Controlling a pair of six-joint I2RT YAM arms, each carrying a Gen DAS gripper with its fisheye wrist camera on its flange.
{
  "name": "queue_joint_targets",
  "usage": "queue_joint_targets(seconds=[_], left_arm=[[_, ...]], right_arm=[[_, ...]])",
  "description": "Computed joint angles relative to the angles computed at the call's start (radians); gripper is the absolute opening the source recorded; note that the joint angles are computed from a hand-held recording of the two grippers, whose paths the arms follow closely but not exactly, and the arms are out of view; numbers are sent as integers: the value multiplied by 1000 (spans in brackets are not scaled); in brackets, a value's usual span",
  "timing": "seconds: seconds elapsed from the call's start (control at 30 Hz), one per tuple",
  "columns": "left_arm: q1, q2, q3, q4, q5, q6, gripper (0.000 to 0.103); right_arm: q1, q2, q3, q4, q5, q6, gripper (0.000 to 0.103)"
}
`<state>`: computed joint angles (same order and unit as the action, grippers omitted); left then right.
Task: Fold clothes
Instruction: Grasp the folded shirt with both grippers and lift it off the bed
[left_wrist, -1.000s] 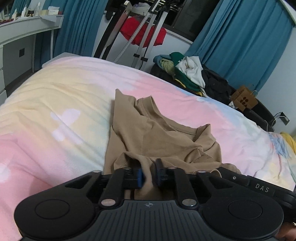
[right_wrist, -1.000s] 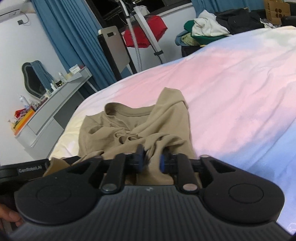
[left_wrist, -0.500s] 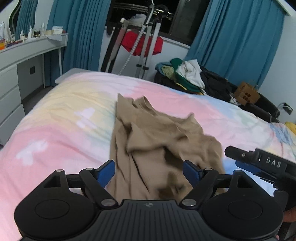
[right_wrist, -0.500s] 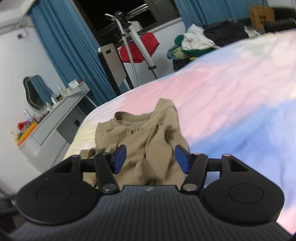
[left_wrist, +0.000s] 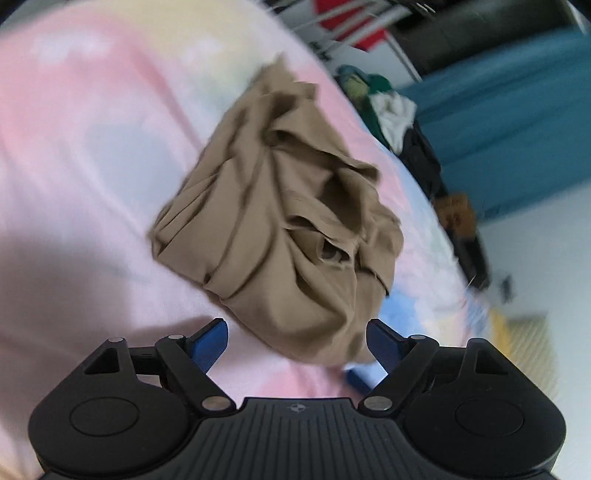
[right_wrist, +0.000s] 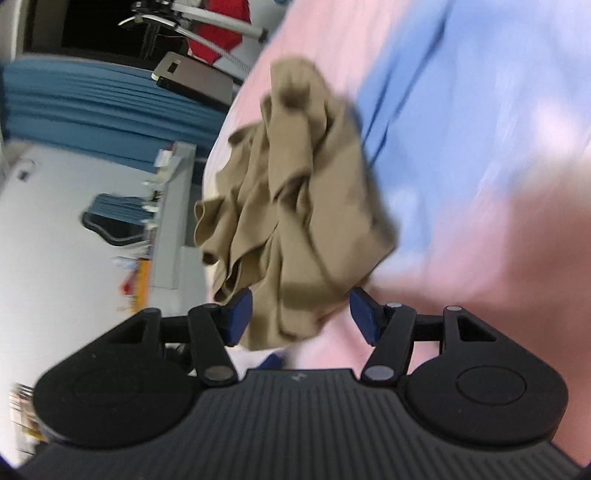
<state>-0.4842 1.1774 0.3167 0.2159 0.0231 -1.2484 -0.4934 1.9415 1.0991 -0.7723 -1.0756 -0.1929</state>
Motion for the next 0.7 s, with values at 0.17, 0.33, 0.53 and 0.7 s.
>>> queue_joint_targets(seconds=[0.17, 0.33, 0.53, 0.7], left_arm=[[85, 183, -90, 340, 4, -125, 74], [96, 235, -113, 478, -56, -115, 46], [74, 179, -140, 547, -106, -134, 20], [55, -92, -120, 300, -132, -185, 14]], right_arm=[[64, 24, -88, 315, -29, 310, 61], [61, -13, -162, 598, -33, 516, 37], [52, -106, -257, 809, -50, 580, 21], [26, -190, -224, 729, -96, 641, 19]])
